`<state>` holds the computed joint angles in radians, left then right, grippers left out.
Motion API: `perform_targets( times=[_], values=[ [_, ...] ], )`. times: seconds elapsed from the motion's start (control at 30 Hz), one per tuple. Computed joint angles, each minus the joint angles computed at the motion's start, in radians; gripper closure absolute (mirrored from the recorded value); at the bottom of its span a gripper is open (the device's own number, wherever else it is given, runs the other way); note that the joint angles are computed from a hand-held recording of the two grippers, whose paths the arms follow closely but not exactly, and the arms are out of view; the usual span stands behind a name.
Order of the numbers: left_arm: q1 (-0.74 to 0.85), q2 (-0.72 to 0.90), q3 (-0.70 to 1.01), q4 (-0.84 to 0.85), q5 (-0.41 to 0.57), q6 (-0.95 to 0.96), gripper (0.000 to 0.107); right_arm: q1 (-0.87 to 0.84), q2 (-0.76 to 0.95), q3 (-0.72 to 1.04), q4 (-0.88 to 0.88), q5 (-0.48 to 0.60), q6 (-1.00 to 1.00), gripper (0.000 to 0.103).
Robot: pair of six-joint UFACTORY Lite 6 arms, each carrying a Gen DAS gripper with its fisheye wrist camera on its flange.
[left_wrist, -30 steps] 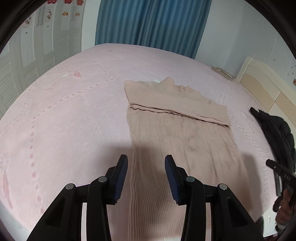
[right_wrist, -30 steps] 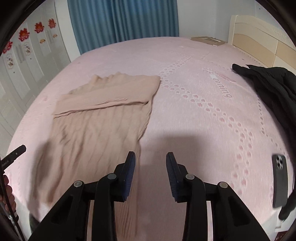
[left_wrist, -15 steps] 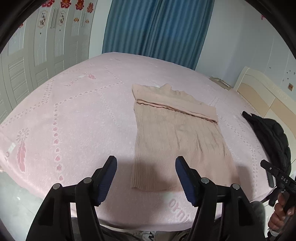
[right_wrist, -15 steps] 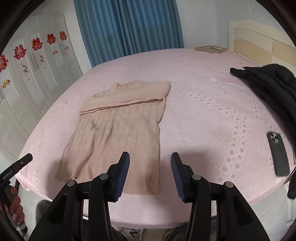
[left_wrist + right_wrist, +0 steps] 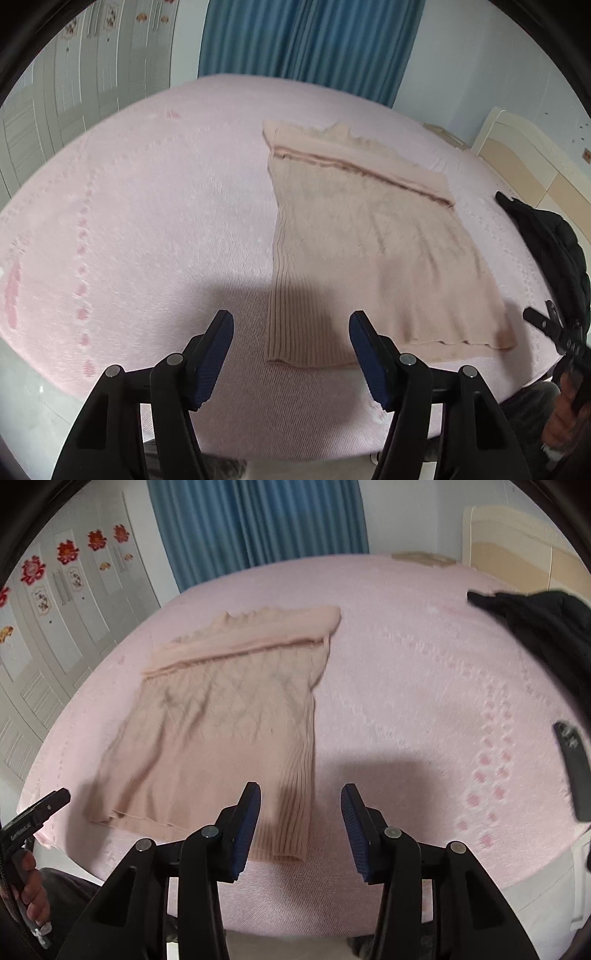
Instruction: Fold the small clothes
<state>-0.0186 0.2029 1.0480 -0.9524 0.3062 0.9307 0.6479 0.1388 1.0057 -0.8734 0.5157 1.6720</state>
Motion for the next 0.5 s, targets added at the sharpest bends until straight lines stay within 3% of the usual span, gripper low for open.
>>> perform_targets(
  times=[0.1, 0.23, 0.3, 0.5],
  values=[
    [-0.002, 0.075, 0.024, -0.117, 0.0, 0.113, 0.048, -0.013, 0.056, -0.008, -0.001, -0.053, 0.009, 0.058],
    [0.0, 0.117, 0.017, -0.274, -0.012, 0.247, 0.06, -0.023, 0.095, 0.012, 0.0, -0.052, -0.004, 0.058],
    [0.027, 0.126, 0.024, -0.371, 0.062, 0.34, 0.06, -0.037, 0.108, -0.003, -0.015, -0.07, 0.027, 0.058],
    [-0.001, 0.182, 0.071, -0.339, 0.038, 0.306, 0.06, -0.094, 0.157, 0.005, -0.117, -0.195, 0.145, 0.058]
  ],
)
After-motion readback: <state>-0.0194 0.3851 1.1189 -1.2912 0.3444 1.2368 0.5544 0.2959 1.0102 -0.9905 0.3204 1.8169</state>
